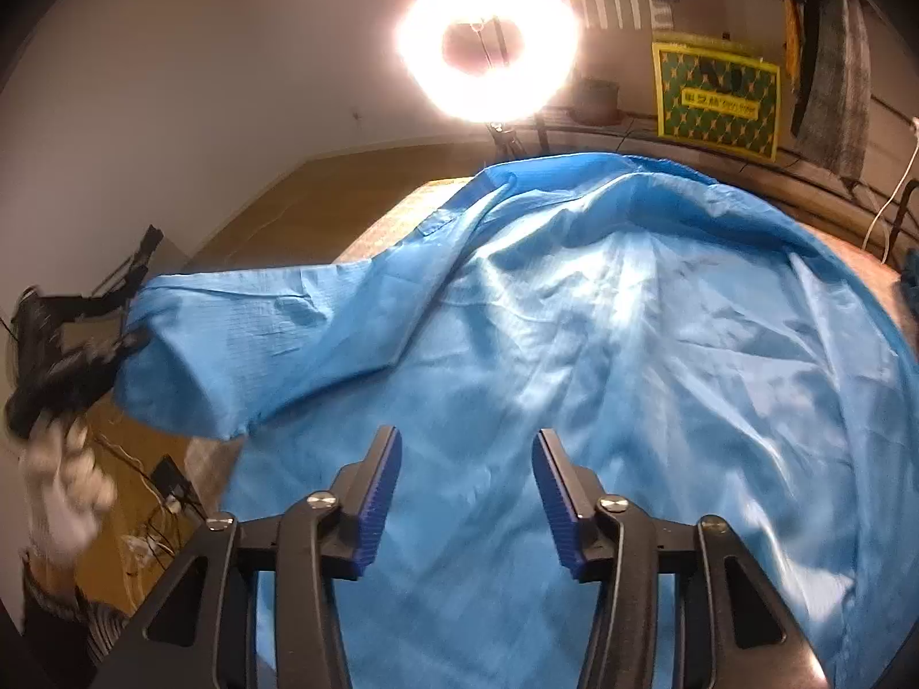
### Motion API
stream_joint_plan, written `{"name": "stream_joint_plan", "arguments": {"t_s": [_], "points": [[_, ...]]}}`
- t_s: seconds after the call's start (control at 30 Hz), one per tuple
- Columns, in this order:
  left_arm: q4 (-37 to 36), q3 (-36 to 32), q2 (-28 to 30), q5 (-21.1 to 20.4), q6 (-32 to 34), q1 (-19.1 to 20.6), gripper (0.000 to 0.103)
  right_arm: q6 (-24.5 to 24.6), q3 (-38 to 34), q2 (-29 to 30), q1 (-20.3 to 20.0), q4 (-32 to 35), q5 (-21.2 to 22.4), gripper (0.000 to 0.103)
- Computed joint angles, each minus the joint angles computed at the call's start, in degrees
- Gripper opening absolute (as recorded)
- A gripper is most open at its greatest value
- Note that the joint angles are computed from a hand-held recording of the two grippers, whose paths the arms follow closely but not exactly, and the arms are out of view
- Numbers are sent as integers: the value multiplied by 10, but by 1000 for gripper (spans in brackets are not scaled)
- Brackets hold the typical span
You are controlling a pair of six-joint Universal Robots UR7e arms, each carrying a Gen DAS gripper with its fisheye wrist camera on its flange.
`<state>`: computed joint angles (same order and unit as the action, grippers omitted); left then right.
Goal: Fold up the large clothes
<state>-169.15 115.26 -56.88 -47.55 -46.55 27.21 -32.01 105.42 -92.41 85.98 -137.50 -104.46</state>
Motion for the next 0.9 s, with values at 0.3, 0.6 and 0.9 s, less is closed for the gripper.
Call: {"name": "stream_joint_plan", "arguments": {"t_s": [0.3, 0.6, 0.9], "points": [[34, -71, 87, -209, 91, -27, 8, 48, -149, 130, -1, 64, 40, 42], [142, -83, 99, -225, 77, -61, 8, 119, -265, 230, -31, 160, 133, 43], [184, -79, 92, -202, 85, -63, 8, 124, -304, 312, -13, 176, 27, 14]]}}
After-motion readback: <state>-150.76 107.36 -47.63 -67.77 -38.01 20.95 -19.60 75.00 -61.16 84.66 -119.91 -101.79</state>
